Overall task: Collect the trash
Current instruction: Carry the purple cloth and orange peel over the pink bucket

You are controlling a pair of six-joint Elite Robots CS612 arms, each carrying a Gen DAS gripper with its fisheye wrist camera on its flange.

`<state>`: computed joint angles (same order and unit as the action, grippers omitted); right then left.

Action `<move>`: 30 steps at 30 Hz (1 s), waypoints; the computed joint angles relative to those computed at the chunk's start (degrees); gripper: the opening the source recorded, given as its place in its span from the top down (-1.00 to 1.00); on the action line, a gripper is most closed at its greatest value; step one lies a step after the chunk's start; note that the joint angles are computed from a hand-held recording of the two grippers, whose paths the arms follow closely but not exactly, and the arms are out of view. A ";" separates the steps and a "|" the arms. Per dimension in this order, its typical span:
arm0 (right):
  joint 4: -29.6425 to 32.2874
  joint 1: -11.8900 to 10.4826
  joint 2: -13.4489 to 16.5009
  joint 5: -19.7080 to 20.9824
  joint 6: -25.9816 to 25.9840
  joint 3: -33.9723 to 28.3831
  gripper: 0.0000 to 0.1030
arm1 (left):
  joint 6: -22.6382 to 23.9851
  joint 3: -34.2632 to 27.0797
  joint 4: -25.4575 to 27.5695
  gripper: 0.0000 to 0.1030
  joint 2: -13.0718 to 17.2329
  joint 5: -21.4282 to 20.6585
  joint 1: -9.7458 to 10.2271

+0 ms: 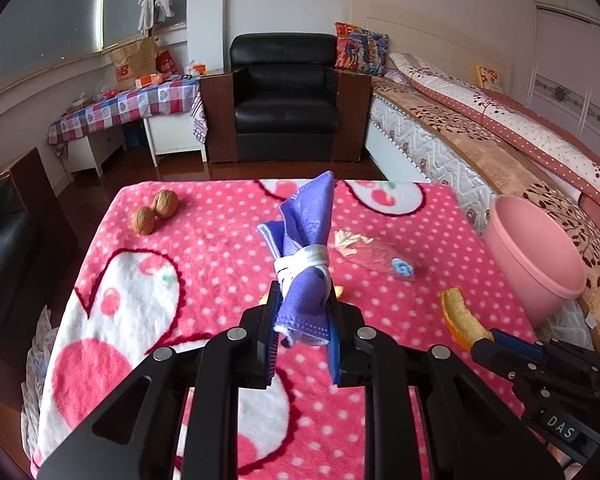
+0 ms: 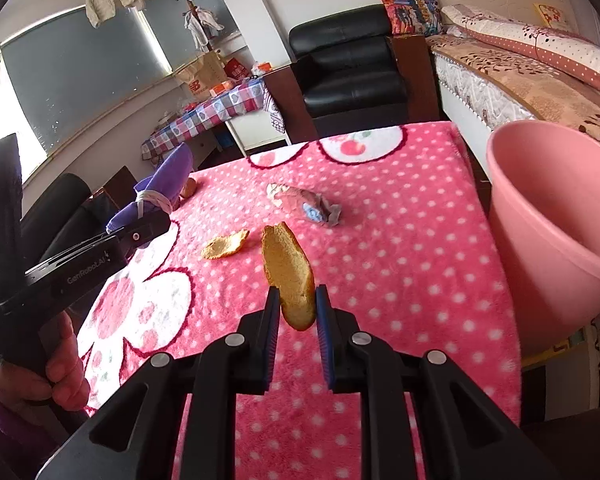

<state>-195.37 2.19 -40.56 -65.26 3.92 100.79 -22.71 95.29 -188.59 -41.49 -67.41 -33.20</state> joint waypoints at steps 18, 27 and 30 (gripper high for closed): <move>-5.70 -6.92 -2.70 -7.59 8.55 3.03 0.65 | 8.07 -10.85 1.30 0.62 4.18 -9.87 -3.31; -5.46 -8.87 -2.08 -11.02 8.89 1.92 0.65 | 7.65 -17.11 5.97 0.62 6.82 -18.18 -3.88; -4.96 -9.20 -1.65 -11.68 9.16 1.32 0.65 | 8.68 -18.76 7.35 0.62 7.71 -19.88 -4.26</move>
<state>-200.33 -7.01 -42.21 -76.93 13.08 102.11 -14.02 76.53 -181.24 -33.78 -87.29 -37.46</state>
